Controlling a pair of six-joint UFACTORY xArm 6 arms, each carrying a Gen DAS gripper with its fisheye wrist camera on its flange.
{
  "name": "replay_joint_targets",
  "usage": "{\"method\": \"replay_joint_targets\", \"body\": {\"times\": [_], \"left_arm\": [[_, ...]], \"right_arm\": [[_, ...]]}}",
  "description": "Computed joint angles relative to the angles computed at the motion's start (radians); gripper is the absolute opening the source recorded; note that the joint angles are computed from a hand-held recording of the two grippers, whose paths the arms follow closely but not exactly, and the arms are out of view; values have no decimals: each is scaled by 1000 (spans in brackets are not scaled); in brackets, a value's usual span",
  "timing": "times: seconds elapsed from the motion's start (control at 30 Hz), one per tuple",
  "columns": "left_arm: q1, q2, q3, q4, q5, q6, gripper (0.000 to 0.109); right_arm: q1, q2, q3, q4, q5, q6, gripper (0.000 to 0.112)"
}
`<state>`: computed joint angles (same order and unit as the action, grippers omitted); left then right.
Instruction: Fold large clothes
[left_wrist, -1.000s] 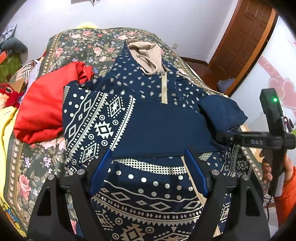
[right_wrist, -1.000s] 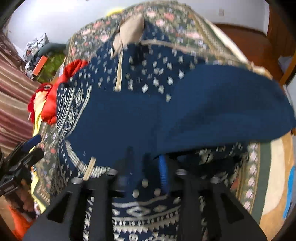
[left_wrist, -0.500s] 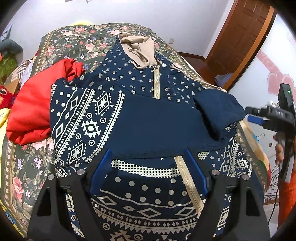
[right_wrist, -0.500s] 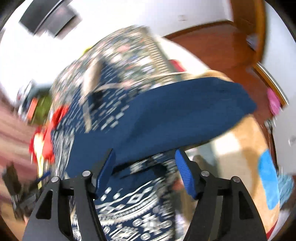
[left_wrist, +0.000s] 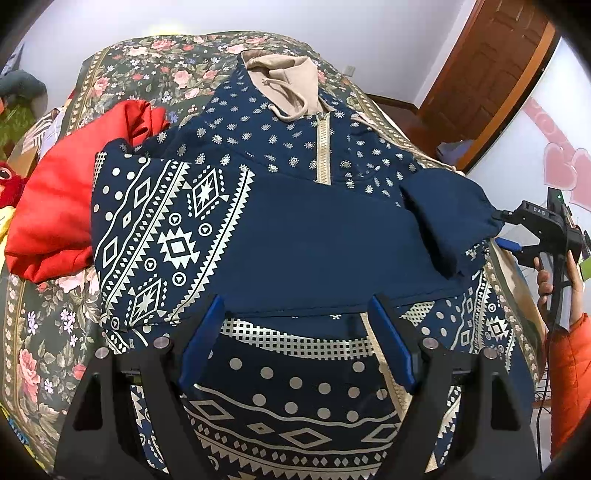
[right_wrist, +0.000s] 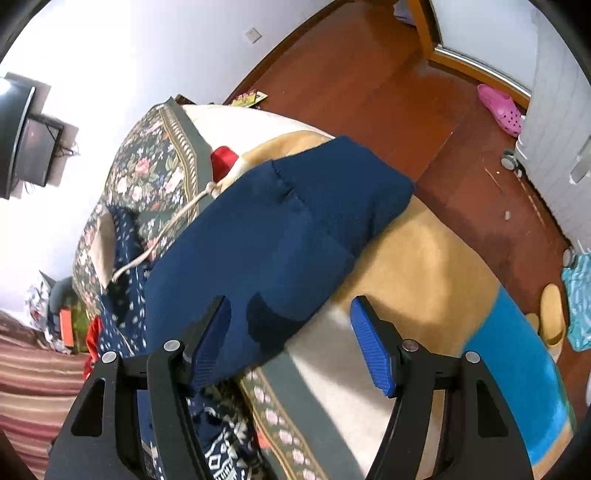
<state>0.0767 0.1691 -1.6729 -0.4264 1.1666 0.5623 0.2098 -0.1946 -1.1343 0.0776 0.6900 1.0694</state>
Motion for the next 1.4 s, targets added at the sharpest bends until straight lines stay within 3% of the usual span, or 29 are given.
{"method": "replay_joint_targets", "body": {"times": [0.07,0.17,0.23,0.27,0.3,0.47,0.7,0.8,1.0,1.23,1.33,1.4], "left_arm": [[1,8,-3,4,2,-12,79],[4,15,-6,3,8,-25,79],[6,13,-4,2,9,-23,79],[6,11,-1,5,6,-19,79],[5,7,5,8,0,-17,79],[13,-1,6,2,-8,-4,79],[41,-9,-2,-31,-1,9,79],[59,-20,8,-53,-2,11,79],[104,-39,26,-89,15,26,79],[156,-50,25,-90,16,49,79],[173,-41,17,-93,16,35,79],[176,-31,8,-93,17,15,79]], "right_arm": [[-4,27,-21,-25,0,3,57],[-9,41,-46,-92,46,34,33],[-12,37,-45,-112,39,36,22],[-11,32,-40,-118,23,32,11],[-11,28,-37,-119,7,28,9],[38,42,-149,-347,67,103,8],[158,179,-459,-515,120,-2,8],[212,264,-607,-531,104,-73,8],[302,531,-974,-397,141,-269,8],[337,605,-1017,-278,183,-314,8],[317,544,-916,-244,230,-297,22],[299,477,-817,-239,232,-258,43]]}}
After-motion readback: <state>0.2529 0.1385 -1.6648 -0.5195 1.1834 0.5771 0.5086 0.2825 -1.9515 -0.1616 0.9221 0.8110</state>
